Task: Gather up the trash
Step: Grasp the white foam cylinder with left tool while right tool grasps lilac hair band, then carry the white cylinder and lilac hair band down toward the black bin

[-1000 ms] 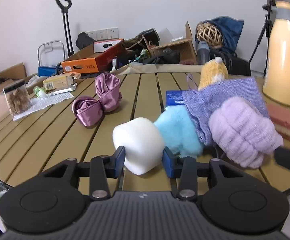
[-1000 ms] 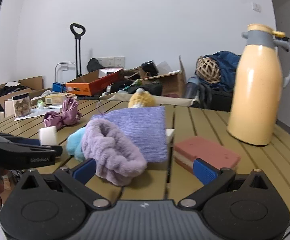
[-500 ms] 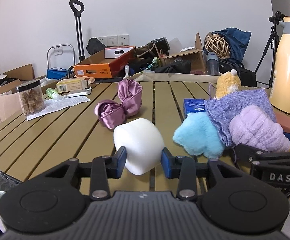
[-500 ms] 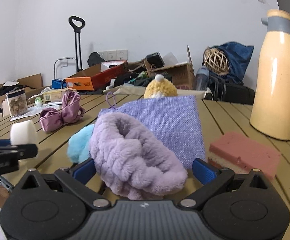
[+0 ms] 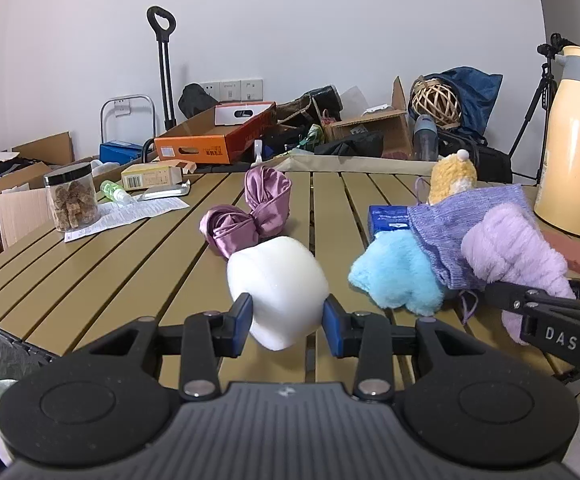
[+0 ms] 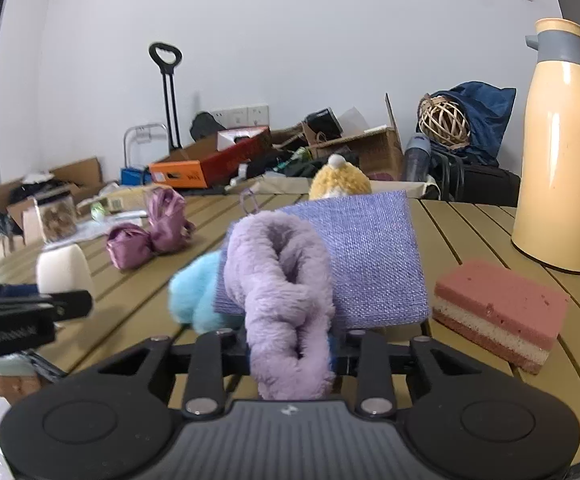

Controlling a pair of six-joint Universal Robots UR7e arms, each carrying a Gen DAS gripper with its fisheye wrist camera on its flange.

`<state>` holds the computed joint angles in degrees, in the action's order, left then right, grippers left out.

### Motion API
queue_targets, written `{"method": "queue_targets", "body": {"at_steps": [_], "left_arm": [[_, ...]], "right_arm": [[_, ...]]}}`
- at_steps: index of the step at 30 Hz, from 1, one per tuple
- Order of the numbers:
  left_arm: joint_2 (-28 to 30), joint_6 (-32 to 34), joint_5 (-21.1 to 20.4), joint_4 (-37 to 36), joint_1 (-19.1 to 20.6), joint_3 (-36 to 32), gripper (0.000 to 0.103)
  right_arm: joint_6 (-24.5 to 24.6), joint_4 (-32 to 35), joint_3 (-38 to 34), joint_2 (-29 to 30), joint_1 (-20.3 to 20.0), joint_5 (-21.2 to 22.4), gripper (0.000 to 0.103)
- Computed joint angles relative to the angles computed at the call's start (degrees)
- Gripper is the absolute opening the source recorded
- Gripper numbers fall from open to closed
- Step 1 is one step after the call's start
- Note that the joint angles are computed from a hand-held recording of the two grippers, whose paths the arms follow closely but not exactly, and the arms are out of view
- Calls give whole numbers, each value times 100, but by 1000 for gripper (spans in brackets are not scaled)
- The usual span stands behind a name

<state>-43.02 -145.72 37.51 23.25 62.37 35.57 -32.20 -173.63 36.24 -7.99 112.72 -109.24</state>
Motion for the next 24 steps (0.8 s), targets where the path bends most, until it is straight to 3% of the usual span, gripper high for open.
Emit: {"method": "queue_targets", "body": {"at_steps": [12, 24], "left_arm": [[-867, 5, -69, -883, -256, 1506, 38], [-1825, -607, -349, -1084, -577, 3228, 38]], "right_arm": [[-61, -1441, 2224, -1163, 85, 546, 26], [128, -2247, 4405, -2251, 48, 378, 26]]}}
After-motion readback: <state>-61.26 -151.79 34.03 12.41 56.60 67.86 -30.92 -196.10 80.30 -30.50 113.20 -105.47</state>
